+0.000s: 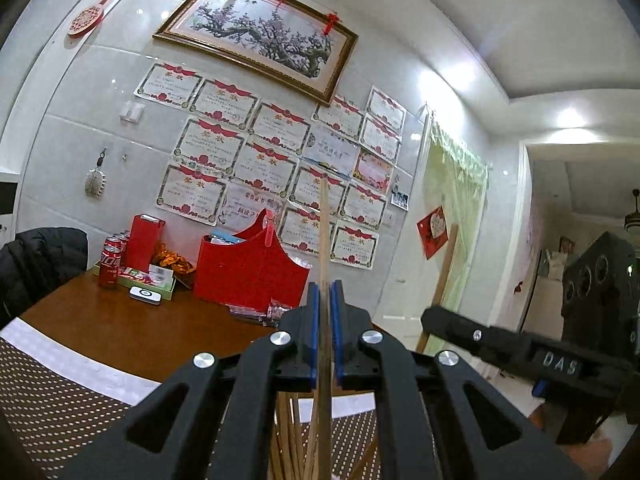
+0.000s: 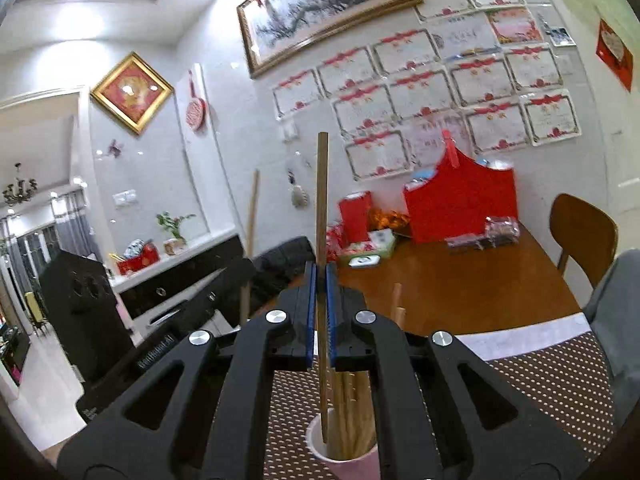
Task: Organize utensils
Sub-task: 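Lift the chopsticks with both tools and lower them into the pink cup, then open both tools to release the chopsticks and pull back from the cup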
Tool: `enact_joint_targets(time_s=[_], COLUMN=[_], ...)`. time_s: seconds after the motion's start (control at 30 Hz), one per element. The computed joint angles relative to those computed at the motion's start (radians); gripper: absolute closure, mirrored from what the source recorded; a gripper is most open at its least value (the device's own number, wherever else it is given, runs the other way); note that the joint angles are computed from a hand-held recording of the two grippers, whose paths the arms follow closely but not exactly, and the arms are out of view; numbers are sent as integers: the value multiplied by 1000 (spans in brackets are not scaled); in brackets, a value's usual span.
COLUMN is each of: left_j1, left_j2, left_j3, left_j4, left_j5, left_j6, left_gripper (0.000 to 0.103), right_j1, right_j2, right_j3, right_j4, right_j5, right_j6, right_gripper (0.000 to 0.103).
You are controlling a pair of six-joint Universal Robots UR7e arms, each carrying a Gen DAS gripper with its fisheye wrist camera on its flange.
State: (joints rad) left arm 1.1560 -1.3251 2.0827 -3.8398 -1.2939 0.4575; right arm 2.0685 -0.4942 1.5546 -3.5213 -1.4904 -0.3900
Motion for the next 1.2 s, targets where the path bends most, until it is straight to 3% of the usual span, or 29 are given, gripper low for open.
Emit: enact_joint_targets(time_s=[0.43, 0.77, 0.97, 1.0, 1.03, 1.07, 1.1, 1.13, 1.2], left_j1=[39, 54, 42, 37, 33, 30, 26, 21, 15], left_j2=[97, 85, 61, 55, 50, 45, 39, 35, 23], left_j3=[-83, -82, -76, -78, -77, -77, -74, -70, -58], left_j4=[-30, 19, 77, 103, 122, 143, 154, 147, 132], left_j5=[4, 21, 94, 127, 149, 165, 183, 200, 211], left_j6=[27, 30, 44, 45, 45, 46, 45, 42, 28], left_gripper=[97, 97, 97, 97, 95, 81, 56, 37, 34], right_j1=[-19, -20, -14, -15, -18, -19, -20, -23, -25], right_j2=[25, 43, 47, 46, 45, 44, 42, 41, 35], right_j3=[-16, -34, -50, -53, -56, -55, -52, -40, -31], right_j4=[-11, 15, 73, 94, 108, 110, 100, 56, 31], right_j5=[-30, -44, -69, -75, -78, -83, -86, -80, -74], right_j6=[1, 4, 6, 17, 35, 52, 63, 74, 82], right_gripper=[98, 98, 97, 93, 72, 46, 9, 6, 6])
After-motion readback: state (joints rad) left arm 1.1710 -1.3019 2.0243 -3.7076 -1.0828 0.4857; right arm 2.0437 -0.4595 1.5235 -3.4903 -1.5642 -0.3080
